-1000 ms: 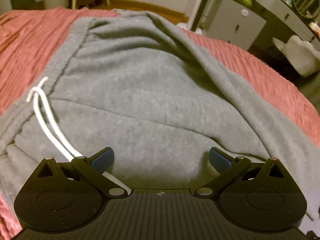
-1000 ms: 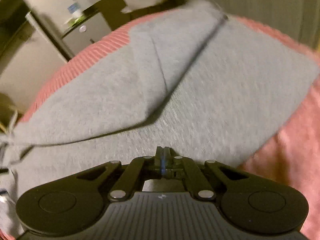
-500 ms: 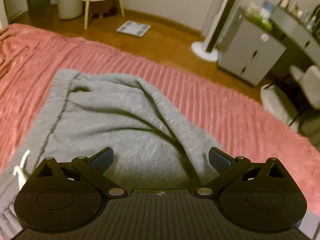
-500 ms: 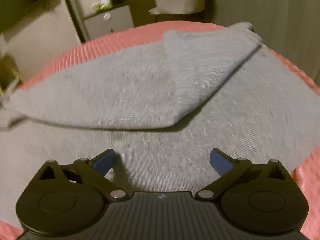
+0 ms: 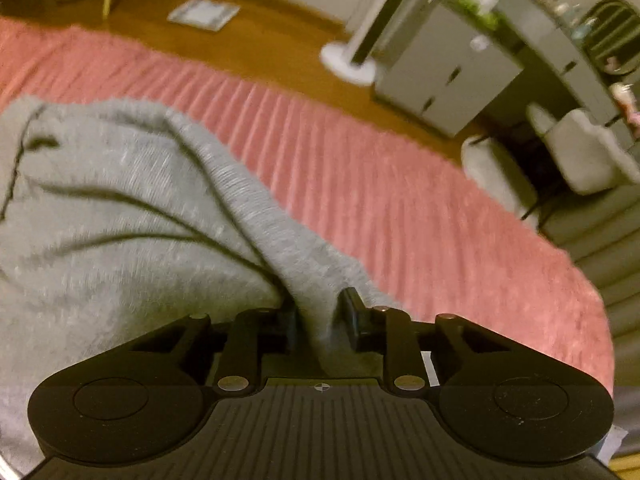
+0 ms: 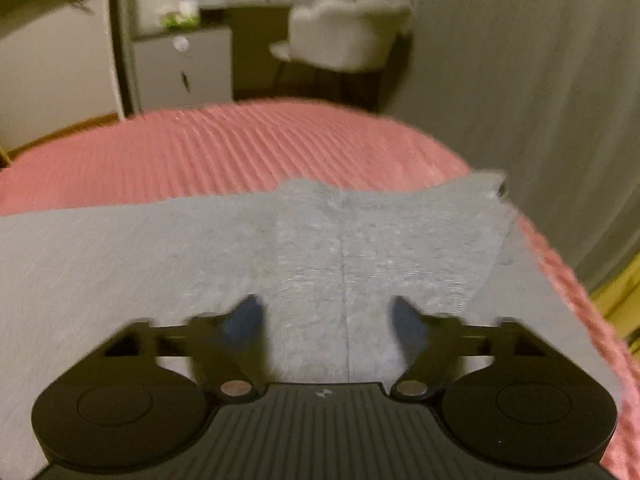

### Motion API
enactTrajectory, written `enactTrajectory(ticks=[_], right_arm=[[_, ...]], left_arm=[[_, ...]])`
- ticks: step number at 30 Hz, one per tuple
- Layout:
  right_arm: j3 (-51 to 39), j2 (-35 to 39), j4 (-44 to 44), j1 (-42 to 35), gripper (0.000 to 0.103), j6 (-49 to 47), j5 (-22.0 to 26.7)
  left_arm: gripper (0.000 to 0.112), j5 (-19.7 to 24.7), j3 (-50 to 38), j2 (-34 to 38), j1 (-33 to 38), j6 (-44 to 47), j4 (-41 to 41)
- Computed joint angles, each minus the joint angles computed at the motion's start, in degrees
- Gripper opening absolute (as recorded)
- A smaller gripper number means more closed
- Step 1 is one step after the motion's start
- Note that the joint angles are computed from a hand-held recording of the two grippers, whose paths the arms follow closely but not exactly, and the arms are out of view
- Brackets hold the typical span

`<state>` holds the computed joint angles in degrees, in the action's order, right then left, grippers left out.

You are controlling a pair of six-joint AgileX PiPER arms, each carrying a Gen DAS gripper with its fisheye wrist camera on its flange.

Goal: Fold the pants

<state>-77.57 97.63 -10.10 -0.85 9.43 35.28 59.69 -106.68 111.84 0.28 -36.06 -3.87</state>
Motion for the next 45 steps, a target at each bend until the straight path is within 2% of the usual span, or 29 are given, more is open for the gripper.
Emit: enactTrajectory(ticks=[1, 2, 3, 4, 7, 9, 12, 14, 17, 19, 20, 23, 25, 26, 27, 28, 29, 30, 31, 32, 34, 35, 36, 37, 38, 39, 42, 44, 45], right_arm=[[0.36, 0.25, -0.16, -0.12, 0.059, 0.70, -1.27], [0.73, 0.03, -1.58, -0.02, 0.040, 1.12, -1.80], [0.29, -0.30, -0.70, -0.39, 0.010, 0.01, -1.47], [-0.30, -0.89, 2.47, -1.64, 0.009, -1.49, -0.58], [-0.33, -3.37, 13.46, -7.49, 0.008, -5.37, -1.32], [0.83, -5.97, 20.26, -12.01, 0.008, -8.89, -1.99], [2.82, -11.72, 33.78, -20.46, 0.008, -19.56, -0.22], [4.82, -15.23, 40.69, -26.65, 0.008, -26.90, 1.02], [9.68, -18.12, 42.45, -33.22, 0.008, -31.72, -0.87], [11.85, -16.41, 40.76, -35.87, 0.008, -32.19, 0.37], [12.53, -14.84, 39.53, -36.32, 0.009, -32.77, 0.96], [14.39, -10.35, 35.33, -36.03, 0.009, -30.68, 1.29], [16.36, -11.17, 38.86, -36.61, 0.012, -33.40, -0.68], [15.81, -11.05, 39.39, -36.83, 0.014, -33.65, -0.01], [15.61, -11.13, 41.21, -37.46, 0.019, -34.94, 1.12], [14.98, -10.77, 43.59, -38.32, 0.023, -36.47, 2.58], [14.71, -10.77, 45.37, -39.22, 0.033, -37.42, 4.24], [14.79, -10.29, 46.94, -39.74, 0.039, -37.93, 5.11], [14.59, -9.67, 48.39, -40.11, 0.040, -38.31, 5.55], [15.09, -9.68, 49.26, -39.76, 0.043, -38.45, 5.02], [15.75, -9.63, 49.27, -38.66, 0.042, -37.84, 3.56], [17.26, -10.66, 49.48, -38.43, 0.041, -38.39, 2.81], [17.68, -11.15, 49.24, -38.33, 0.034, -38.74, 2.50], [17.68, -11.42, 49.12, -38.39, 0.028, -39.06, 2.61], [17.53, -11.86, 48.69, -38.51, 0.016, -38.85, 2.88], [17.15, -12.21, 47.40, -38.31, 0.008, -37.71, 3.00], [16.50, -14.79, 45.44, -38.88, 0.007, -35.87, 3.47], [17.71, -18.39, 43.64, -38.01, 0.007, -35.80, 0.20], [18.77, -20.48, 44.24, -37.87, 0.007, -37.33, -1.60]], left_arm=[[0.020, 1.39, -1.21, 1.08, 0.78, 0.37, -1.19], [0.010, 1.84, -1.47, 1.27, 1.39, 0.64, -2.20], [0.008, 1.98, -1.36, 0.72, 1.75, 0.90, -3.05], [0.008, 1.46, -0.65, -0.53, 1.46, 0.40, -2.36], [0.007, -0.76, 3.56, -6.80, -0.65, -0.18, 1.26], [0.007, -2.37, 8.66, -13.41, -2.08, -1.80, 2.86], [0.007, -6.21, 21.34, -28.40, -5.92, -5.90, 6.80], [0.007, -5.14, 29.40, -38.52, -12.37, -14.27, 14.18], [0.008, 0.66, 41.10, -49.65, -28.70, -31.38, 27.40], [0.010, 3.79, 47.67, -51.67, -36.83, -37.34, 30.53], [0.013, 4.28, 50.80, -51.91, -37.86, -38.96, 29.55], [0.014, 1.65, 58.52, -53.71, -34.71, -41.61, 23.69], [0.022, 1.23, 59.92, -55.77, -33.45, -42.48, 25.12], [0.034, 2.66, 59.25, -56.14, -33.51, -44.30, 27.70], [0.056, 3.67, 58.64, -56.56, -33.21, -45.48, 31.16], [0.067, 4.80, 58.09, -56.43, -32.78, -46.82, 35.08], [0.082, 6.42, 58.12, -56.30, -33.61, -49.79, 39.41], [0.084, 7.10, 58.35, -56.16, -32.88, -50.48, 42.46], [0.084, 6.60, 58.04, -54.92, -29.85, -49.21, 43.53], [0.084, 3.80, 58.06, -54.41, -25.33, -45.64, 42.31], [0.073, -3.05, 57.19, -50.54, -13.87, -36.26, 33.55], [0.056, -5.97, 57.18, -49.21, -8.14, -30.90, 27.82], [0.037, -7.22, 58.03, -49.85, -4.63, -26.90, 23.32], [0.031, -7.99, 58.12, -50.07, -1.31, -22.96, 19.20], [0.021, -8.38, 57.84, -50.01, 0.38, -21.26, 17.19], [0.016, -8.40, 57.78, -50.56, 1.04, -20.53, 16.30], [0.014, -5.89, 55.85, -54.92, 0.67, -19.20, 16.01], [0.014, -2.92, 54.93, -60.38, -0.94, -19.77, 16.09], [0.014, -0.03, 54.59, -63.46, -2.08, -20.50, 16.40]])
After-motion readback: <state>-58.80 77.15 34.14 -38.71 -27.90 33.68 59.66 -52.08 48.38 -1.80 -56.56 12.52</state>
